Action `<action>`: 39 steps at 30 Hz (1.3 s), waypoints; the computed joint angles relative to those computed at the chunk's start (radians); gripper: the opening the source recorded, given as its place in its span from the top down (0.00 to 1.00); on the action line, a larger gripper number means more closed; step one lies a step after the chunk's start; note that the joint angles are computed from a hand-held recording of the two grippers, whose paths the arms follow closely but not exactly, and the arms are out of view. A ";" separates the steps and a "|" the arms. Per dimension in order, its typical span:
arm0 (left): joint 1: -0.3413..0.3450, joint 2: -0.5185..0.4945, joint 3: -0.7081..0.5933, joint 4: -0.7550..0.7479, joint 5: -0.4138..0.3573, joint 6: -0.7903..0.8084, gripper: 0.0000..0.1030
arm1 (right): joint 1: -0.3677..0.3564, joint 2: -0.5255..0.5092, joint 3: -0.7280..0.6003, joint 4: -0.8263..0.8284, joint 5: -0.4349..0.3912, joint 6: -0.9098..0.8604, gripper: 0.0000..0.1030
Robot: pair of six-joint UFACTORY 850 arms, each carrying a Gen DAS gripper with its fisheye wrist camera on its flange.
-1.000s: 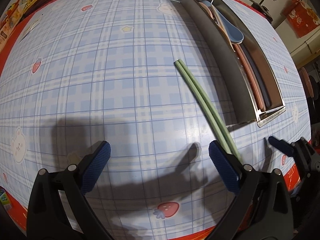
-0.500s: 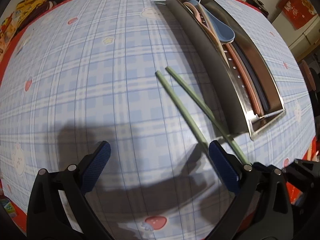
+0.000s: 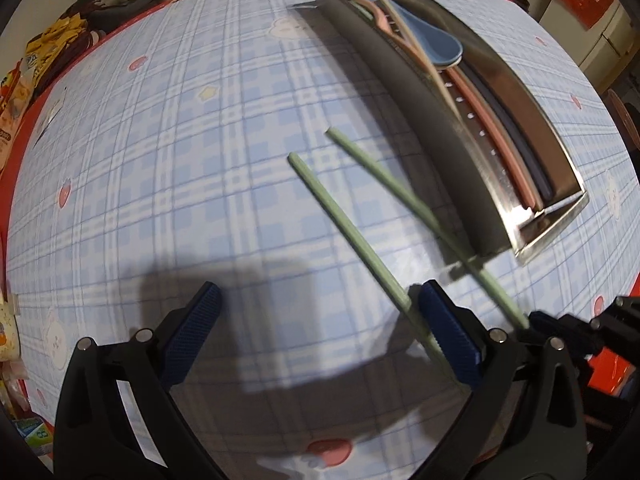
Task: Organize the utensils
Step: 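Grasp one green chopstick with the right tool while the left tool grasps the other, then lift the green chopstick with the left tool while the right tool lifts the other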
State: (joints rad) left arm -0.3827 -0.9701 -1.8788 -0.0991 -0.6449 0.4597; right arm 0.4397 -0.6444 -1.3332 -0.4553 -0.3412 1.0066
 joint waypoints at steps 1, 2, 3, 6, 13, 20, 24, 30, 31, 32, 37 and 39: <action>0.003 0.003 0.003 0.004 0.000 0.004 0.05 | -0.002 -0.003 -0.007 0.013 -0.004 -0.015 0.92; 0.005 0.014 0.021 0.013 0.013 0.018 0.05 | -0.005 -0.006 -0.011 0.037 -0.005 -0.039 0.92; 0.009 0.020 0.031 0.016 0.019 0.031 0.05 | -0.008 -0.007 -0.013 0.061 -0.003 -0.063 0.92; 0.026 0.036 0.051 0.004 0.010 0.067 0.09 | -0.013 -0.009 -0.020 0.138 0.002 -0.132 0.92; 0.052 0.083 0.105 -0.036 0.003 0.099 0.66 | -0.022 -0.028 -0.054 0.266 -0.005 -0.249 0.90; 0.095 0.082 0.097 -0.228 -0.091 0.169 0.85 | -0.015 -0.049 -0.086 0.302 -0.017 -0.307 0.90; 0.105 0.077 0.092 -0.276 -0.082 0.234 0.89 | -0.013 -0.052 -0.090 0.305 -0.018 -0.301 0.90; 0.104 0.049 0.044 -0.321 -0.071 0.279 0.90 | -0.016 -0.049 -0.088 0.310 -0.027 -0.302 0.88; 0.107 0.036 0.025 -0.325 -0.080 0.279 0.91 | -0.017 -0.053 -0.095 0.302 -0.032 -0.296 0.83; 0.109 0.027 0.008 -0.331 -0.097 0.272 0.90 | -0.018 -0.057 -0.104 0.289 -0.036 -0.285 0.80; 0.123 0.025 0.012 -0.336 -0.139 0.252 0.82 | -0.024 -0.079 -0.135 0.252 -0.044 -0.254 0.79; 0.121 0.052 0.056 -0.332 -0.130 0.260 0.78 | -0.023 -0.083 -0.141 0.227 -0.043 -0.234 0.79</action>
